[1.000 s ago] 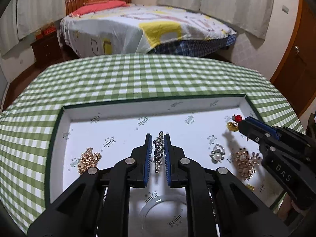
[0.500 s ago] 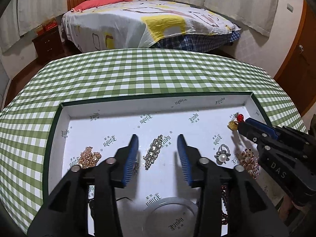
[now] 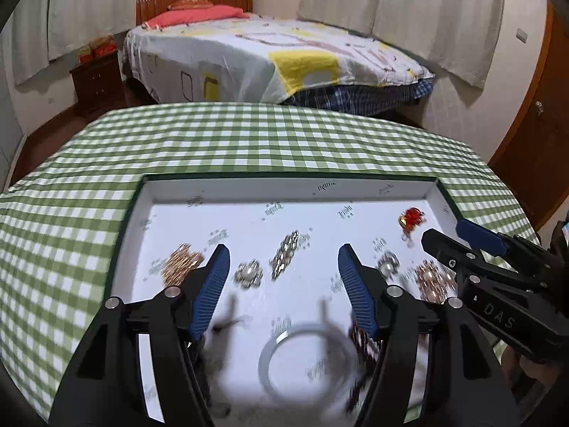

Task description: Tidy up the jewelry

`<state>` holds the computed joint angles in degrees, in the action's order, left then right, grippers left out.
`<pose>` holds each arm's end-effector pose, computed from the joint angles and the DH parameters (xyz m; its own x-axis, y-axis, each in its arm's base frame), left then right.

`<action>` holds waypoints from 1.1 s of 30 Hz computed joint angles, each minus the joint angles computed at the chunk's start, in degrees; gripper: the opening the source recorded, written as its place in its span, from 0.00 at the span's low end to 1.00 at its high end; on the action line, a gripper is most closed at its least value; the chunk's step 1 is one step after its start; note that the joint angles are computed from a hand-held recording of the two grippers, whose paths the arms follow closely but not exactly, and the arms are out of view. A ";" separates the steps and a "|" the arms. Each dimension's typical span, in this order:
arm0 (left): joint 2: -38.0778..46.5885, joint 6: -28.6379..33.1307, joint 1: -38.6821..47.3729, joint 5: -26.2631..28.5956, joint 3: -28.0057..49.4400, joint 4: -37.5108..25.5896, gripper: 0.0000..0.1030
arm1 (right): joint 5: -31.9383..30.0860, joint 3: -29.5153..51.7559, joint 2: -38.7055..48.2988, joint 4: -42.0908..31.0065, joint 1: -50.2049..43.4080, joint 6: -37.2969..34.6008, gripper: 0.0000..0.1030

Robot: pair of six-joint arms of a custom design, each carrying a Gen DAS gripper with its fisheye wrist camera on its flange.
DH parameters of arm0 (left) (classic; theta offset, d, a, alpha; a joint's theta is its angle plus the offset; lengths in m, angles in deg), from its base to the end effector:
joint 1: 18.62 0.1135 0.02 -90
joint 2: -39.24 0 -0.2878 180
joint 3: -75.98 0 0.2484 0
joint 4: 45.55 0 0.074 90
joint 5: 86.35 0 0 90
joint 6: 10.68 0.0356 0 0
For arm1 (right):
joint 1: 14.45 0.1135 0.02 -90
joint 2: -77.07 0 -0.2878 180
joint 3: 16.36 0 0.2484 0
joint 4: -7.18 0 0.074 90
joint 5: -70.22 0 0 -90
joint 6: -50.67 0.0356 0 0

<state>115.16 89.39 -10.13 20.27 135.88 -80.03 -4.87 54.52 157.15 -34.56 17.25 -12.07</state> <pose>0.2562 0.0279 0.2407 -0.7447 0.0582 -0.6649 0.1713 0.9795 -0.1061 0.2464 0.1414 0.2731 -0.7567 0.0529 -0.6517 -0.0262 0.9935 0.1110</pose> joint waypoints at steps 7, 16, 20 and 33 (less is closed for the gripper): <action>-15.89 4.90 7.64 3.93 -5.46 -7.02 0.76 | 8.37 -2.97 -8.46 -5.75 10.34 8.30 0.68; -28.46 13.64 20.50 11.66 -4.15 -20.85 0.87 | 20.37 0.55 -14.29 -18.78 24.36 18.57 0.78; -31.12 17.02 26.29 15.73 -1.57 -26.33 0.89 | 25.40 3.41 -15.69 -25.00 30.01 23.70 0.79; -32.70 37.10 48.65 32.67 6.56 -45.73 0.91 | 38.46 12.05 -14.40 -42.58 45.08 39.51 0.80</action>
<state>82.46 126.49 38.51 52.94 142.44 -125.76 33.58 66.57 142.75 -77.14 62.32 27.44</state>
